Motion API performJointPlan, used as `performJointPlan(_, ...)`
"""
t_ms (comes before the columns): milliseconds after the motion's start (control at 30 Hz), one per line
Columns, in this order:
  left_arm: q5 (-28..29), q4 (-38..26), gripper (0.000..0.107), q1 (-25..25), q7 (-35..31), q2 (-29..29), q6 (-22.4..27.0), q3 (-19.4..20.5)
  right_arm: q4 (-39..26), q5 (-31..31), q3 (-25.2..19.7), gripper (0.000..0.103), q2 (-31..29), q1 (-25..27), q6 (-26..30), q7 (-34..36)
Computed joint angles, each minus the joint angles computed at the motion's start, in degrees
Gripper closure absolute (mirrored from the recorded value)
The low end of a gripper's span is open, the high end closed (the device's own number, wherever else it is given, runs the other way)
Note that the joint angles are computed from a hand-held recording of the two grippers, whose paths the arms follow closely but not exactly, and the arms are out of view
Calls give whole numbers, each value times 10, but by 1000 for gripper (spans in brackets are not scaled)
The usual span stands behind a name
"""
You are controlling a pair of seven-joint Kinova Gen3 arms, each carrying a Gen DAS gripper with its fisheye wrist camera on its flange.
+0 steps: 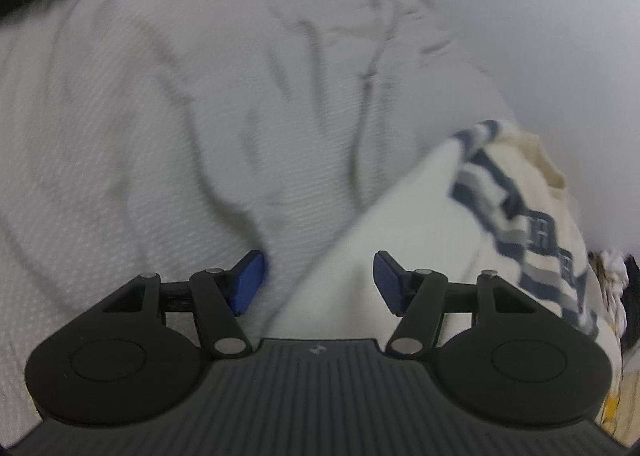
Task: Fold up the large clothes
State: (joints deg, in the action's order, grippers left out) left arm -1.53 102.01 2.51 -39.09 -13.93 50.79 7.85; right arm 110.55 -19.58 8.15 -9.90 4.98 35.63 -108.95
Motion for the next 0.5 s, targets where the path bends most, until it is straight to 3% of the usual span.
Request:
performJointPlan(200,-6,-14,49,19,-38,14,-2,11,2,-14,3,48,-1,-3,2,10)
performJointPlan(333,19,3,49,41,-95,8,-50,-5,4,-14,1,48,-4,-4,-5,9)
performJointPlan(500,-45,-22,49,30,-53,35,-14,39,5,-13,3,48,-6,-7,-4,10)
